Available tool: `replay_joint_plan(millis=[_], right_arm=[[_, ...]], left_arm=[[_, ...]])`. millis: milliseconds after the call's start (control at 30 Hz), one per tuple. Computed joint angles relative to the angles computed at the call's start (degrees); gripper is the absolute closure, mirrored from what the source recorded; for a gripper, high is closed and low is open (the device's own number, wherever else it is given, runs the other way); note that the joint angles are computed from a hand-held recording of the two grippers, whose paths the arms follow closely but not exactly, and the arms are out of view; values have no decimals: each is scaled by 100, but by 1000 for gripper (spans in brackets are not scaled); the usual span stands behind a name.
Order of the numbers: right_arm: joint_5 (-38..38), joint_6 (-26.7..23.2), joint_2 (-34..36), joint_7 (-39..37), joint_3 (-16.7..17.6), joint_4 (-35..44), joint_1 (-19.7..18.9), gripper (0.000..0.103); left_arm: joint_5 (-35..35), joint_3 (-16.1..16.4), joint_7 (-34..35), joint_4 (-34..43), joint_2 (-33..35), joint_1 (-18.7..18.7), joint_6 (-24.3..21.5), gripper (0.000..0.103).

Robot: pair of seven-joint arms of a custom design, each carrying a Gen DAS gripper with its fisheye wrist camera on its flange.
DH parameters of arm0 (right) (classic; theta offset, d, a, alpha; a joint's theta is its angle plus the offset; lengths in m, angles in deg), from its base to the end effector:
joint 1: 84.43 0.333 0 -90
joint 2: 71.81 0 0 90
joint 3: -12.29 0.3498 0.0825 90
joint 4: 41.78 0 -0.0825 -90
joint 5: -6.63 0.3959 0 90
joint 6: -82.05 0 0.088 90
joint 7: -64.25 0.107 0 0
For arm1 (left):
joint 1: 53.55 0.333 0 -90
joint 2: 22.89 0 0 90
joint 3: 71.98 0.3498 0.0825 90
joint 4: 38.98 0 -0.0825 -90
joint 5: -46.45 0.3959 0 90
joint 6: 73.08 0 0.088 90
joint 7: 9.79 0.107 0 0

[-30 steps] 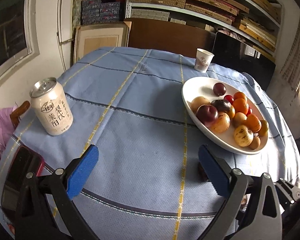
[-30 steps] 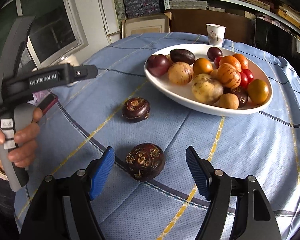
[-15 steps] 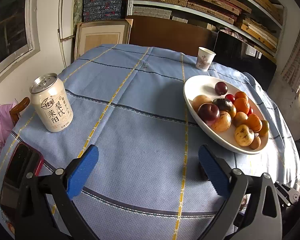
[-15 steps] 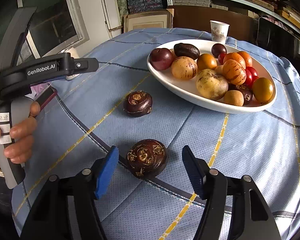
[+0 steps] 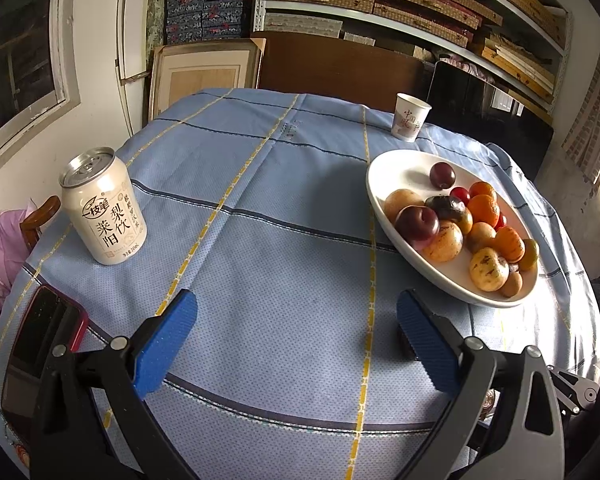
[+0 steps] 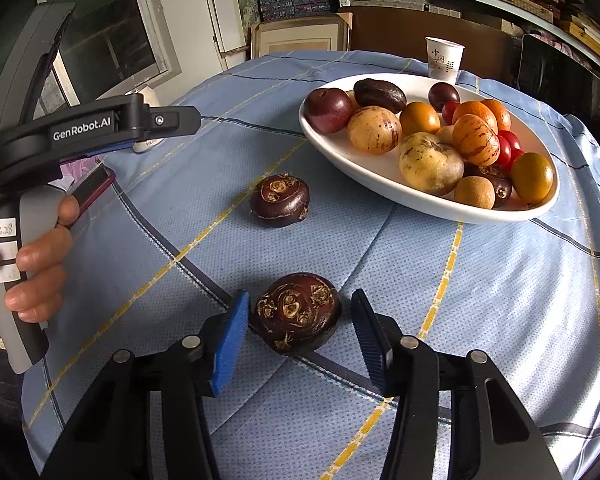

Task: Organize fruits
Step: 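Grasp a dark brown swirled fruit with the right tool while the left tool grasps the other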

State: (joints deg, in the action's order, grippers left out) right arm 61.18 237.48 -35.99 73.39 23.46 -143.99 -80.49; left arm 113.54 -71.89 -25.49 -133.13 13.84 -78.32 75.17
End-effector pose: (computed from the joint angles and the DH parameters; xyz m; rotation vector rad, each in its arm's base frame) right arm 0.6896 0.1398 0.2470 -2.3003 0.9458 -0.1476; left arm 0.6626 -0.3235 0.2829 -2.0992 1.2890 -0.6440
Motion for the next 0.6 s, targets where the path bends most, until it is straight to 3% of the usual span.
replay_joint_plan(millis=[300,600], right_arm=[[8,-73,3,-10,5,12,-18,59],[412,-217,-29,-57,91,81,-226,60]], left_arm=[[-14,-3,19,5,2,0,-10,5],[-28,-1,42,10,15,-3,-34,5]])
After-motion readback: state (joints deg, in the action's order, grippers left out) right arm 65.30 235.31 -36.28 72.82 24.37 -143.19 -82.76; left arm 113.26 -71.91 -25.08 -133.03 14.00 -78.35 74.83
